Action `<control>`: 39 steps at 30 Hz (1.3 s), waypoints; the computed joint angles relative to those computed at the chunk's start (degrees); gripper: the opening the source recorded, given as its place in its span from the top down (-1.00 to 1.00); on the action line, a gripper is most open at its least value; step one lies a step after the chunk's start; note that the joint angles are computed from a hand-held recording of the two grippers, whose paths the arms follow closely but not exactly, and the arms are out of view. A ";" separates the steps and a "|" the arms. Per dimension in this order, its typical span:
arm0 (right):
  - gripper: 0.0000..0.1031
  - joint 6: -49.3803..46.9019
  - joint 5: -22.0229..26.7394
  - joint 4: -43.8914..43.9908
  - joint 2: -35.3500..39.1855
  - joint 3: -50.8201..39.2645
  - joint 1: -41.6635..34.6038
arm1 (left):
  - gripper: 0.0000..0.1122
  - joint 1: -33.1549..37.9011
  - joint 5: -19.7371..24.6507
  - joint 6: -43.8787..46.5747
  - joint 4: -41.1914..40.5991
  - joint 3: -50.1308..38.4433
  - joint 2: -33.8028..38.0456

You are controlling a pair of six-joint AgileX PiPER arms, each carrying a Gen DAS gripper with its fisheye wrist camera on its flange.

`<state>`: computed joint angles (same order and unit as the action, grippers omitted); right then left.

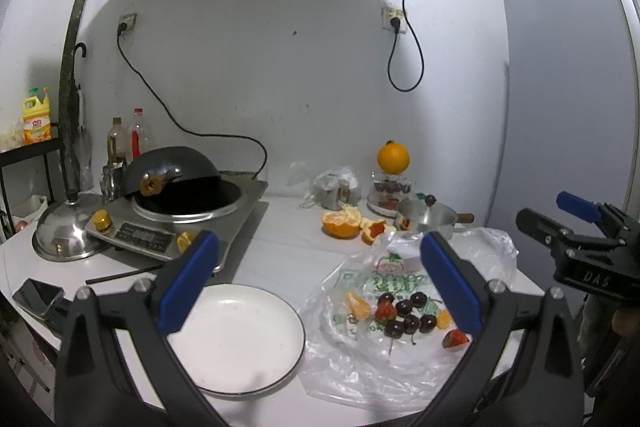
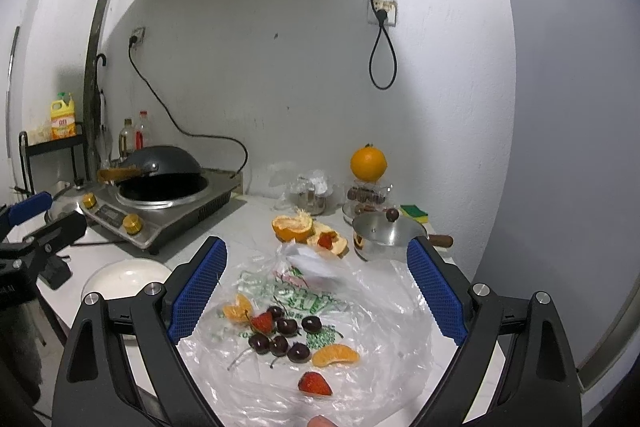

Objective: Organize fruits
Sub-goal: 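Grasp the strawberry with the right tool while the left tool approaches an orange segment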

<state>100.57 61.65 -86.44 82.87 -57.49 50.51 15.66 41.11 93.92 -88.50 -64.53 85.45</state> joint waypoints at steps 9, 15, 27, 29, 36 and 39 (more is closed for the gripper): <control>-0.82 -1.30 -7.87 4.64 -1.73 4.98 -5.70 | -0.80 -3.29 -2.23 0.28 2.90 1.23 2.02; -0.54 -1.79 -15.27 6.54 -0.67 7.72 -10.52 | -0.80 -6.62 -5.91 0.33 5.27 1.87 3.85; -0.09 0.47 -32.33 5.16 3.66 10.96 -20.11 | -0.80 -12.81 -13.27 -2.51 10.32 3.47 5.78; -0.03 1.01 -35.41 4.65 4.81 10.94 -21.96 | -0.80 -14.02 -14.71 -3.17 11.21 3.71 6.03; 0.01 3.92 -44.39 1.62 8.52 10.47 -27.21 | -0.80 -18.01 -19.34 -8.06 17.10 2.78 7.40; 0.08 3.59 -46.97 1.55 9.74 10.16 -28.36 | -0.80 -19.60 -21.11 -10.38 20.13 1.95 8.28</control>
